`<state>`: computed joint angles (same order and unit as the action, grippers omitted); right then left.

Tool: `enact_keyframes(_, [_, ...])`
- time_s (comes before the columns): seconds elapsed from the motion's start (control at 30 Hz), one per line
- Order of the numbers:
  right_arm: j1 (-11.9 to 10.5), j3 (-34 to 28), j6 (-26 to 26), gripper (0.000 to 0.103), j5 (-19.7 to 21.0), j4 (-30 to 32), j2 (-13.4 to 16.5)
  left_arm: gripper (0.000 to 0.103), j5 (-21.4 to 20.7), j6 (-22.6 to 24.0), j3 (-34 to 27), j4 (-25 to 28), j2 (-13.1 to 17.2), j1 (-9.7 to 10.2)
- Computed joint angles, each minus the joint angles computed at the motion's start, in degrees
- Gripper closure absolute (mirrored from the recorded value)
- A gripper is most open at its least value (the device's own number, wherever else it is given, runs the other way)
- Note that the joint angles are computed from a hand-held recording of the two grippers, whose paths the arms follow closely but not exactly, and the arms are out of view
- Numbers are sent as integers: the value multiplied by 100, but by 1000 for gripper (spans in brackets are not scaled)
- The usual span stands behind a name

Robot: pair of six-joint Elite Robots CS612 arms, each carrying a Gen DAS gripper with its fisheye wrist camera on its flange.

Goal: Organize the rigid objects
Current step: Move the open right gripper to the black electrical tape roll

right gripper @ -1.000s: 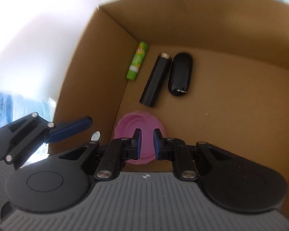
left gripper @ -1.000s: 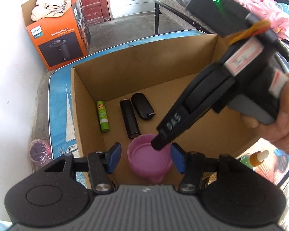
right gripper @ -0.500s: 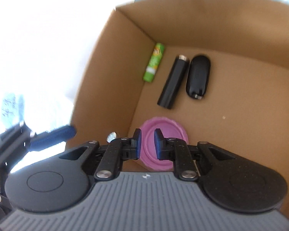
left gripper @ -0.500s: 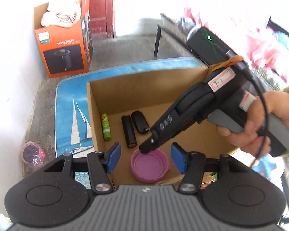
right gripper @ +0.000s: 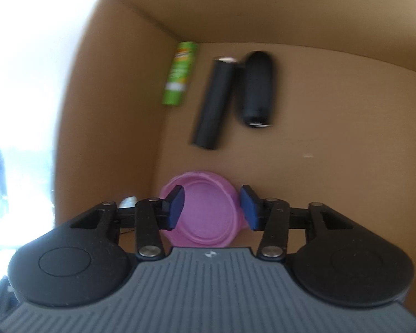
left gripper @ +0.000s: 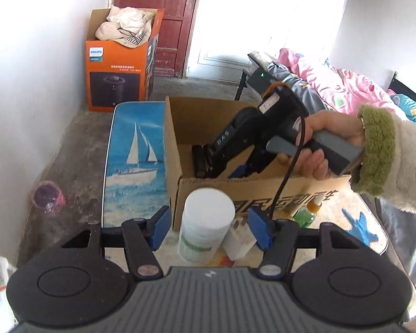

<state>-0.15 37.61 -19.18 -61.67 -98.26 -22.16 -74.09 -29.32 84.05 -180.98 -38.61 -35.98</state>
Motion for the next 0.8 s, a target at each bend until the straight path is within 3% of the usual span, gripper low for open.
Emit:
enact_keyframes(0.17, [-28, 778, -230, 55, 153, -694, -504, 40, -149, -201, 209, -83, -15, -28])
enact_keyframes(0.27, [-137, 1588, -103, 54, 287, -1634, -980, 40, -334, -198, 268, -176, -1, -38])
enact_keyframes(0.53, [-690, 4209, -170, 54, 1490, -4492, -2384, 37, -668, 53, 246, -144, 83, -85])
enact_keyframes(0.67, [-852, 5169, 26, 54, 1477, -5633, -2668, 35, -890, 232, 119, 38, 196, -114])
enact_keyframes(0.8, [-876, 5686, 369, 54, 1228, -6117, -2642, 31, -1005, 631, -63, 438, 305, -184])
